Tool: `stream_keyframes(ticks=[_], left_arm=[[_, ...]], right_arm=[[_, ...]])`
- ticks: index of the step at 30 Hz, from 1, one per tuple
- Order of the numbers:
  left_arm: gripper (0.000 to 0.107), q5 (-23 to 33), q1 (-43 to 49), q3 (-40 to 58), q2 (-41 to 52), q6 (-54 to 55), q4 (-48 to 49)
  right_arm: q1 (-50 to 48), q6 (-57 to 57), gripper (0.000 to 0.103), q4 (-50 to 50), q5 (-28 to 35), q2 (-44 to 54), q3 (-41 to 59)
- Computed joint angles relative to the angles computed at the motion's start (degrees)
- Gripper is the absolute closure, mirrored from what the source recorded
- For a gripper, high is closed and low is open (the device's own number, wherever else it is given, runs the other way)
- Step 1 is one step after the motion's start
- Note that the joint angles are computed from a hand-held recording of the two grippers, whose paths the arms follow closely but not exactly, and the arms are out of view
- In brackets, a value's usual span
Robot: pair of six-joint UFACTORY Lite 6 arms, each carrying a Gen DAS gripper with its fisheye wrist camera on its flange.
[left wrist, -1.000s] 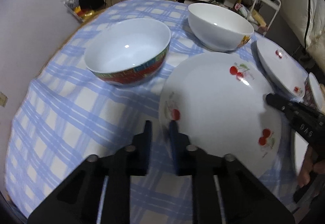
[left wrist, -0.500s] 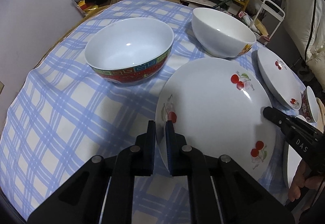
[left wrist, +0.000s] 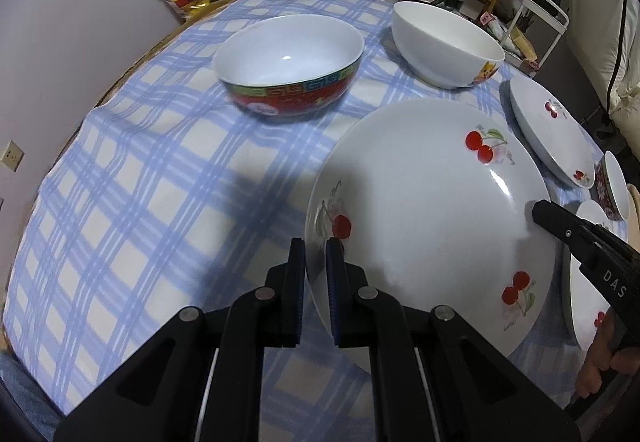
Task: Organize plates and bowls
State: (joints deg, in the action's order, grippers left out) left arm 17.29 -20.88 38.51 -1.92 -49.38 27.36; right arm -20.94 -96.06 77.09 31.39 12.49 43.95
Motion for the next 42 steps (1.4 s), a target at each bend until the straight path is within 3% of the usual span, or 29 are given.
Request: stream_keyframes(ticks=[3, 7, 10, 13, 22, 32, 42], left_arm=[[0.097, 1.86, -0.94, -2.01, -3.4, -1.57, 1.66], [0.097, 2.81, 0.27, -4.01, -6.74, 4.74, -5.19], [0.097, 4.4, -0.43, -4.9, -7.43, 2.0, -3.15], [0.097, 5.16, -0.65, -6.1, -8.01, 2.24, -4.3], [0.097, 8.04, -2.0, -9.39, -12.86, 3.22, -7.27], [0.097, 10.03, -4.89, -9.45, -11.79, 4.13, -8.63], [0.097, 10.6, -7.39, -10.25, -11.9, 1.46, -6.87]], right_arm=[[-0.13, 1.04, 0.095, -1.63, 0.33, -2.93, -2.46], [-0.3, 2.27, 0.095, -3.6, 0.33, -5.18, -4.65], [-0.91, 4.24, 0.095, -5.53, 1.88, -5.33, -5.35], [1.2, 3.97, 0.095, -5.43, -1.35, -5.8, -7.2], [0.87, 7.29, 0.095, -9.88, -1.76, -9.87, -10.67], [1.8, 15.81, 0.094, -18.34, -6.2, -17.09, -16.34], [2.04, 16.49, 0.094, -19.13, -8.56, -17.91, -18.92]])
